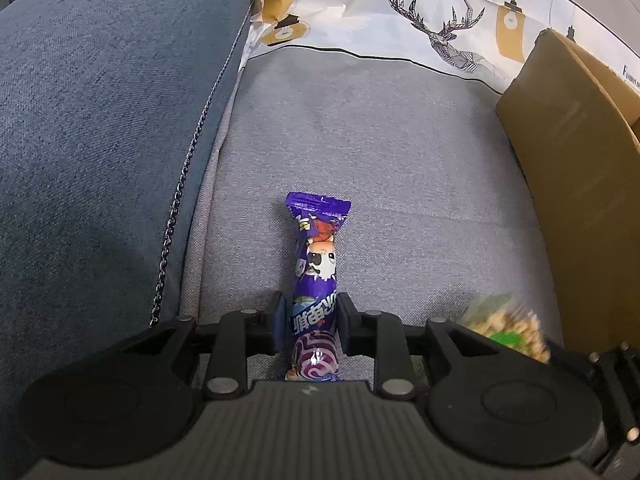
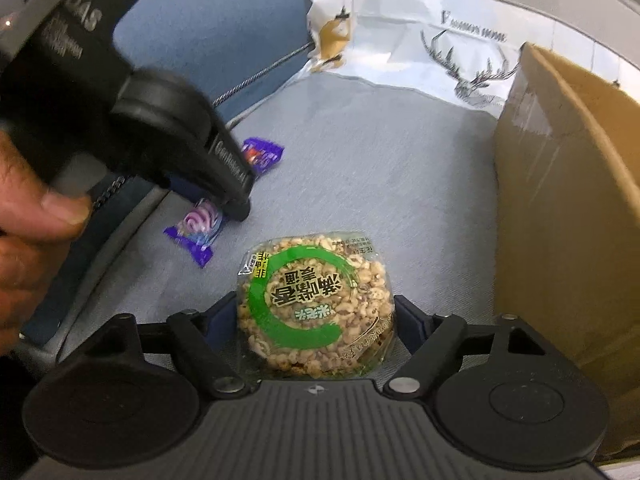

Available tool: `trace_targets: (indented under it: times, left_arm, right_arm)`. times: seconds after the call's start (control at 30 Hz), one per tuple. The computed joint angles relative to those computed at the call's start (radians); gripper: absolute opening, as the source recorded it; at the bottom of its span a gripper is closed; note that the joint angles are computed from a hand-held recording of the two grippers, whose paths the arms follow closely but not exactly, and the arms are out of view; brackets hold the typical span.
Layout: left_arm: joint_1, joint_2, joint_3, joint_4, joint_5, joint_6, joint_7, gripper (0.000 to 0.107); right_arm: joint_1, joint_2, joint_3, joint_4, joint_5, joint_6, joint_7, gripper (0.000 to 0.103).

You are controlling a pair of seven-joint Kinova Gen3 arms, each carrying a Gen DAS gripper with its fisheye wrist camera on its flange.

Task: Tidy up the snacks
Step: 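Lift the purple candy with left gripper while right carries the nut cake over the box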

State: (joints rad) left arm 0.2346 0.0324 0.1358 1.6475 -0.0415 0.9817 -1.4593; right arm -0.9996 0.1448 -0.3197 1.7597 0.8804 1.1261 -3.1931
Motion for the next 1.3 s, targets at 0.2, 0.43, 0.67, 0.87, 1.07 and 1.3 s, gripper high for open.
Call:
trace_targets:
  times: [0.2, 0.43, 0.67, 0.87, 1.07, 1.3]
  left_arm:
    - [0.007, 0.005, 0.003, -0.004, -0.012, 0.002, 0.002, 0.026]
    - [0.009, 0.008, 0.002, -0.005, -0.011, -0.003, -0.001, 0.022]
    - [0.003, -0.021, -0.002, 0.017, 0.001, -0.054, 0.012, 0.020]
    - [-0.008, -0.108, 0.001, 0.081, 0.020, -0.175, 0.031, 0.019]
    - [-0.020, -0.218, 0.035, 0.149, 0.029, -0.286, 0.073, 0.019]
    - [-0.034, -0.259, 0.061, 0.163, 0.012, -0.316, 0.113, 0.019]
  right_arm:
    - [0.009, 0.009, 0.006, -0.006, -0.020, 0.012, -0.020, 0.081]
    - [0.009, 0.022, 0.015, -0.015, -0.039, 0.011, -0.012, 0.081]
    - [-0.008, 0.026, 0.021, -0.018, -0.014, 0.029, -0.039, 0.081]
    - [-0.049, 0.001, 0.000, -0.003, 0.061, 0.085, -0.107, 0.081]
    - [-0.084, -0.068, -0.063, 0.041, 0.197, 0.149, -0.196, 0.081]
    - [-0.091, -0.146, -0.140, 0.065, 0.275, 0.286, -0.177, 0.081]
